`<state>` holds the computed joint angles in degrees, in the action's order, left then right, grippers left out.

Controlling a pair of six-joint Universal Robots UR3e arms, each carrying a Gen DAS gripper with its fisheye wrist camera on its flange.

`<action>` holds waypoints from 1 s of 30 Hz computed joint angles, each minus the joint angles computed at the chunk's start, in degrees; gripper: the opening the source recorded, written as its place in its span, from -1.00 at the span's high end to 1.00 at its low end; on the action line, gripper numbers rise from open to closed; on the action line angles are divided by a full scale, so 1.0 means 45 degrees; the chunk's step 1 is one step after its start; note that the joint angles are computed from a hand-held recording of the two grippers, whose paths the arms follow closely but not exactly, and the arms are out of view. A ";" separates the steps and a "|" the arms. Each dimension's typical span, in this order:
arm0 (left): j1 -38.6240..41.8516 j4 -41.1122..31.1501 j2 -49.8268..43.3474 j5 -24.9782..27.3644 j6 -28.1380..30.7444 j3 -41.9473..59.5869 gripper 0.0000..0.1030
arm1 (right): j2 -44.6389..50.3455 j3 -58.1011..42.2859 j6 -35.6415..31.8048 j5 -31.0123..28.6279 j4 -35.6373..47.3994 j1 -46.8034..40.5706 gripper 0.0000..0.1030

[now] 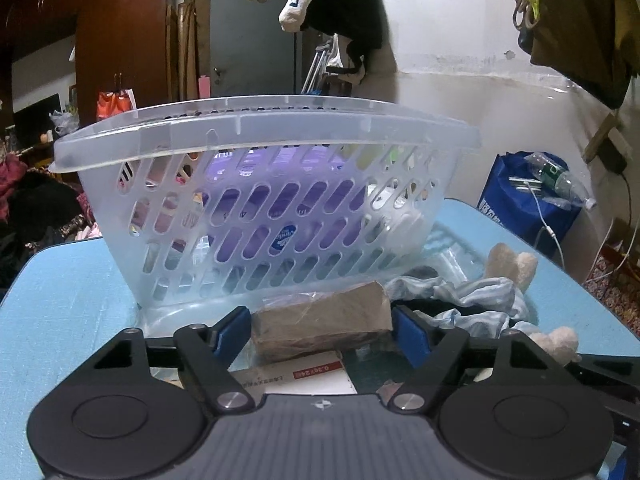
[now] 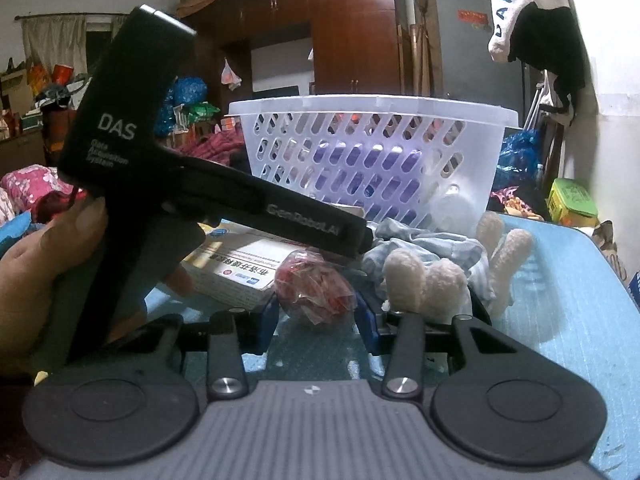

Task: Organize objects
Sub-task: 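Carry the red mesh bag and foil block over the basket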

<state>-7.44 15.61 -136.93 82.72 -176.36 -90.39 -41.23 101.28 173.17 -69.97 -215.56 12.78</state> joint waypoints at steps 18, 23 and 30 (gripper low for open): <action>0.1989 0.7128 0.1779 -0.3249 -0.0711 -0.5542 -0.48 | -0.0826 0.2826 0.0219 0.1364 -0.4089 -0.0784 0.13; 0.2910 0.8518 0.3039 -0.4205 -0.0728 -0.7362 -0.49 | -0.1448 0.3530 0.0330 0.1536 -0.5081 -0.1121 0.13; 0.3523 0.6594 0.4622 -0.4554 -0.0987 -0.6647 -0.49 | -0.2183 0.1997 0.0456 0.0978 -0.3454 -0.1261 0.13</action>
<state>8.41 45.28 -116.13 62.23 -180.80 -120.30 -51.06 110.27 175.22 -65.57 -231.10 7.10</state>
